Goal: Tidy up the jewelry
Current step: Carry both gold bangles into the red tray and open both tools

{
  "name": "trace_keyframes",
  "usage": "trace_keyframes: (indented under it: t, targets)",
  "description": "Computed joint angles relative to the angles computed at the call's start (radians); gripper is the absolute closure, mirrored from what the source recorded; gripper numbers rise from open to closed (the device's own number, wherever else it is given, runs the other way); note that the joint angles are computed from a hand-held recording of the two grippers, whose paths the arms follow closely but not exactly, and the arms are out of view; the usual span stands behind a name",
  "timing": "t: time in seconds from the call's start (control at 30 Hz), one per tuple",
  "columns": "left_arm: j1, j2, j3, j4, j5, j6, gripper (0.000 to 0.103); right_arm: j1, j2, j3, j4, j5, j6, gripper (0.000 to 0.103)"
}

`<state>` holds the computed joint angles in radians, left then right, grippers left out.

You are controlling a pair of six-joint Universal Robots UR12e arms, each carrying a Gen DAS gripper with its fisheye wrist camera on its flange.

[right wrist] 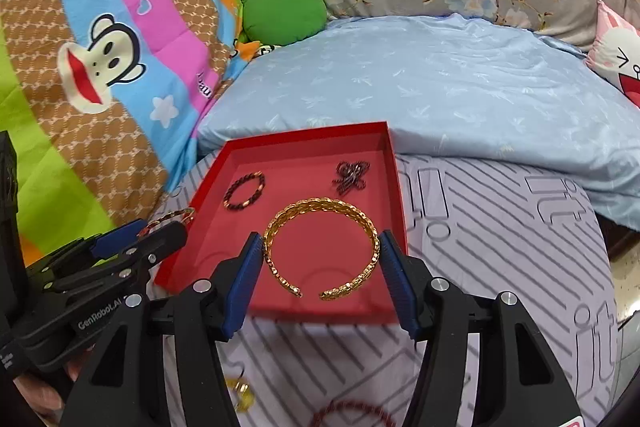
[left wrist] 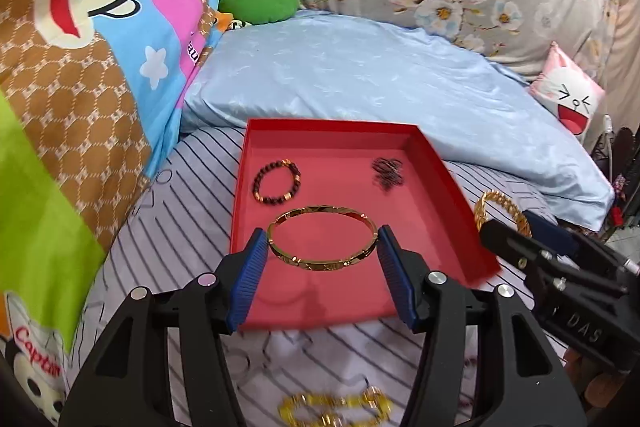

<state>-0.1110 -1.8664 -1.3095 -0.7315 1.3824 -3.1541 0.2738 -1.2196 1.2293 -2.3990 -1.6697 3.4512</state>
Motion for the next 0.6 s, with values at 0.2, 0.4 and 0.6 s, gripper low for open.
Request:
trace_keyframes:
  t: [0.2,0.4,0.6]
  targets:
    - [-0.004,-0.061,0.064,-0.031,0.017,-0.008,0.049,-0.015,0.061,-0.068,0.046,0.020,-0.006,0.046]
    - [-0.006,-0.095,0.094,-0.053,0.030,-0.011,0.049,-0.016,0.100,-0.106,0.081,0.017,-0.028,0.046]
    - [-0.008,-0.115,0.113,-0.071,0.045,-0.013,0.049,-0.016,0.126,-0.137,0.106,0.006,-0.036,0.046]
